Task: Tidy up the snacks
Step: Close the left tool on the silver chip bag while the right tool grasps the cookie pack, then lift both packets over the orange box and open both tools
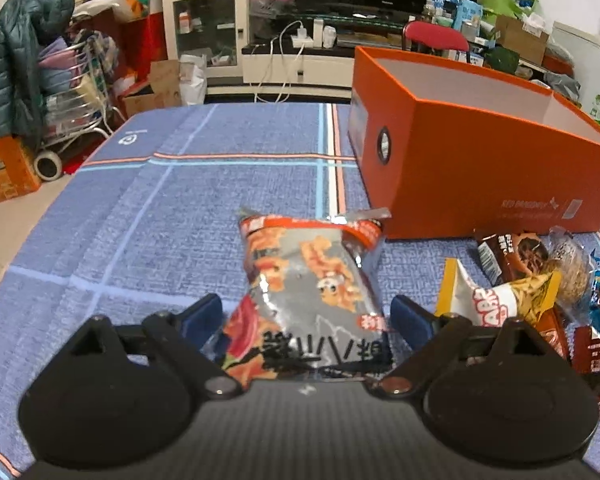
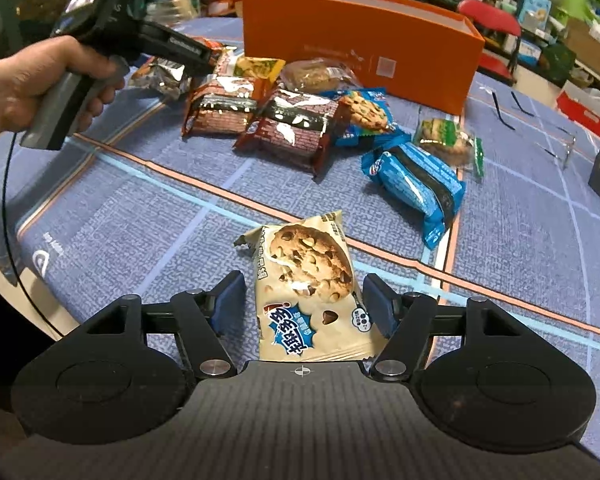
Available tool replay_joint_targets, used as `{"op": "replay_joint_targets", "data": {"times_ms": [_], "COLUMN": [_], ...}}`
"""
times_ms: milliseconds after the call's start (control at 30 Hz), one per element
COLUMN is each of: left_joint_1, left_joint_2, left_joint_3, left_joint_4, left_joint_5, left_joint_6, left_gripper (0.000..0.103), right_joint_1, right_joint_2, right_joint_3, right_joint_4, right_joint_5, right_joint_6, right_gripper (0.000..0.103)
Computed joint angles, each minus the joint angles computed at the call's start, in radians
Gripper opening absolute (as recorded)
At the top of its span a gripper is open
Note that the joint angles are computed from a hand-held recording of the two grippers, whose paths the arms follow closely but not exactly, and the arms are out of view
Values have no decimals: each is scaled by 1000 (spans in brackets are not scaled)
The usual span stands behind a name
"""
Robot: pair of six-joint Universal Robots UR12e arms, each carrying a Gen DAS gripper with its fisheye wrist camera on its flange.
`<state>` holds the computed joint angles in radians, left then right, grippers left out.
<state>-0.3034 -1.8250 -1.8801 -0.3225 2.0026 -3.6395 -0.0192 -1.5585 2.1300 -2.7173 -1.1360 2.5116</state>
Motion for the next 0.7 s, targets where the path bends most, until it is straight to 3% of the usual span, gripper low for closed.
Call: {"op": "replay_joint_targets", "data": {"times_ms": [67,133,400,700], "left_joint_1": [0,0,-2,-18], "left_joint_2": [-2,-4,4,17], "left_joint_3": [4,8,7,3], "left_joint_4": [-11,-21,-31,-8], "left_joint_5": [-2,-8,-18,49], "left_joint_6": [-5,-10,-7,1], "left_gripper": [91,87,70,69], "right_joint_1": [-3,-6,-4,3], "right_joint_2": [0,0,-1,0], "right_joint_3": [2,2,8,12], "right_joint_4": [-2,2,-13,-41], "right_joint_5": [9,20,30,26], "right_joint_6": [0,-6,-18,-27], "right_gripper": [54,45,37,32]}}
